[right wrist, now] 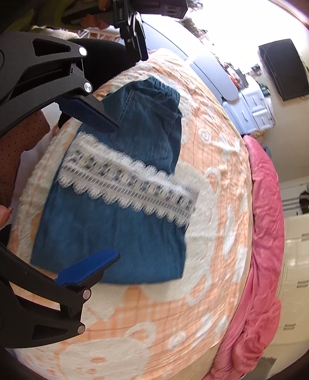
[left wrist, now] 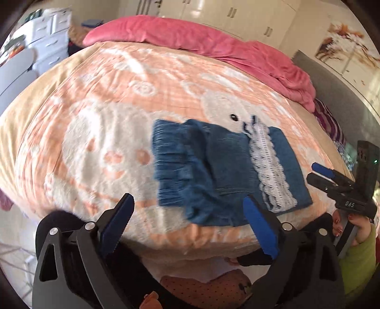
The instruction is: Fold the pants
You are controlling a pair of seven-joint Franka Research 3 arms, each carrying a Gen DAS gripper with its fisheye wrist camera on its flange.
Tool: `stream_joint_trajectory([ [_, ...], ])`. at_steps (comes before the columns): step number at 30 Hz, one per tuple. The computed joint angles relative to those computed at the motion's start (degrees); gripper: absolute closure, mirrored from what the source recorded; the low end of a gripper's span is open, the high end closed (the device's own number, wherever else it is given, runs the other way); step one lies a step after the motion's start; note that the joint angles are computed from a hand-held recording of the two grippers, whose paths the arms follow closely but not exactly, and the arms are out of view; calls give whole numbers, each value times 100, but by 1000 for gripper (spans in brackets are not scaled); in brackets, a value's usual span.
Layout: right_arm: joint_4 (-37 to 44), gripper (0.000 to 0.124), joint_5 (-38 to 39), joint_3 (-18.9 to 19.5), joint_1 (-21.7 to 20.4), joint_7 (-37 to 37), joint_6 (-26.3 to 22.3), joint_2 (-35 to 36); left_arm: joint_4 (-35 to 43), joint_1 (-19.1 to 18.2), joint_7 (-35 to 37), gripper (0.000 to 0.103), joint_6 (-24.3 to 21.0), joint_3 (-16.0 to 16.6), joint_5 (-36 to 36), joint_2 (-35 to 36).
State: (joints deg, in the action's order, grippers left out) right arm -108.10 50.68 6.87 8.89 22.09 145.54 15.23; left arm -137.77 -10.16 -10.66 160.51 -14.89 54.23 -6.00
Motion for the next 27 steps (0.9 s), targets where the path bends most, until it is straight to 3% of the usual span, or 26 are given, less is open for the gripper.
stream_joint_trajectory([
  [9, 935, 30, -797, 226, 434, 84, -387, 497, -31, 78, -689, 8, 619, 140, 243, 419],
  [13, 1946, 30, -1506, 272, 652, 347, -1338, 1103, 59, 110, -1620, 8, 1151, 322, 1042, 668],
  [16, 2592, 30, -2077, 240, 933, 623, -1630, 1555, 191, 87, -2221, 10, 1374, 465, 1577, 827],
  [18, 3150, 30, -2267, 135, 1112, 896, -2073, 1915, 291, 57, -2492, 27, 1473, 543, 1839, 939],
  [19, 3564, 30, -2453, 240, 1102, 1127, -2400, 2192, 357, 47, -2678, 29, 1574, 597, 2003, 1017],
  [22, 4368, 30, -2715, 258, 1268, 1458, -3019, 2724, 473, -23, -3047, 30, 1609, 702, 2347, 1124],
  [27, 5237, 32, -3027, 265, 1503, 1562, -3578, 3340, 590, -11, -3674, 35, 1644, 756, 2985, 1215],
])
